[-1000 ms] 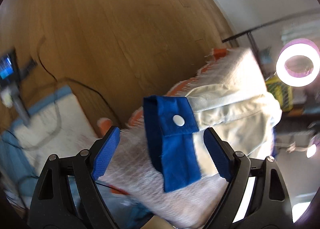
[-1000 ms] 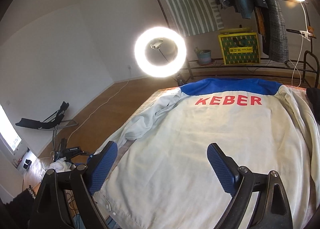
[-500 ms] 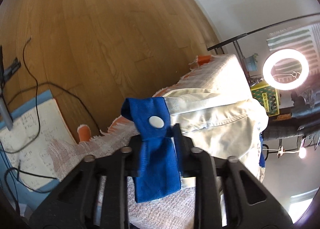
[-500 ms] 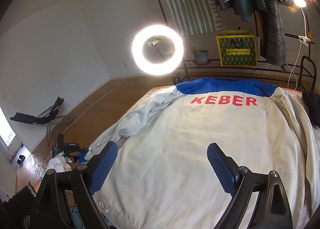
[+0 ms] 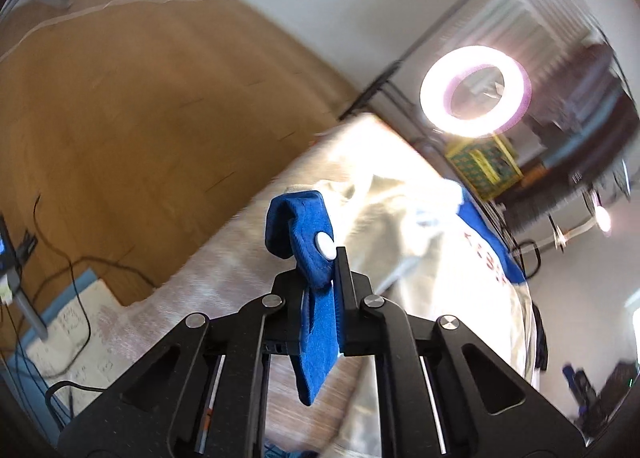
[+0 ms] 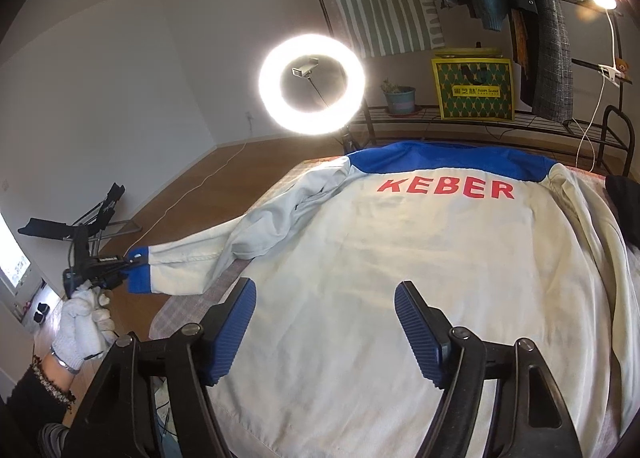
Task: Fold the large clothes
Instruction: 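Carry the sleeve across the jacket back toward the hem with the left gripper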
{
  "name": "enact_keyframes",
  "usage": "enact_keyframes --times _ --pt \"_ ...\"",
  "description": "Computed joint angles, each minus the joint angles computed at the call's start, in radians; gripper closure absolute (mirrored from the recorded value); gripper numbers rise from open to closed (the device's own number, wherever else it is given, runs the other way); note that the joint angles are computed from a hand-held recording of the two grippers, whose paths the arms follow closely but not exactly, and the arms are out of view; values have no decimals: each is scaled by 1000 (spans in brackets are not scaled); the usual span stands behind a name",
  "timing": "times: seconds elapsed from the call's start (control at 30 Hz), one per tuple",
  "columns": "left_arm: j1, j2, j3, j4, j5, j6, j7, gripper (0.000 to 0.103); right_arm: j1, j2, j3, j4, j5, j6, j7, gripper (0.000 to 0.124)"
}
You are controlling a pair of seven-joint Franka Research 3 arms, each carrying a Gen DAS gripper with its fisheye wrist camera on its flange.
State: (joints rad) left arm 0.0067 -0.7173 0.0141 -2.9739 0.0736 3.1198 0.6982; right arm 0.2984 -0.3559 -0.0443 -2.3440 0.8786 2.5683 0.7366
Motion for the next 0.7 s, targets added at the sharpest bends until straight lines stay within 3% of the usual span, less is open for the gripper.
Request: enact_keyframes --times 0.23,0.47,0.7 --pt "-48 -25 -116 91 53 -62 -13 96 -4 3 1 3 -12 -1 20 58" --pt "-148 -15 -170 167 115 -137 20 96 -15 26 -9 26 -9 -26 41 59" --pt "-241 -14 -203 186 152 -227 75 96 -47 133 -27 147 39 -165 83 59"
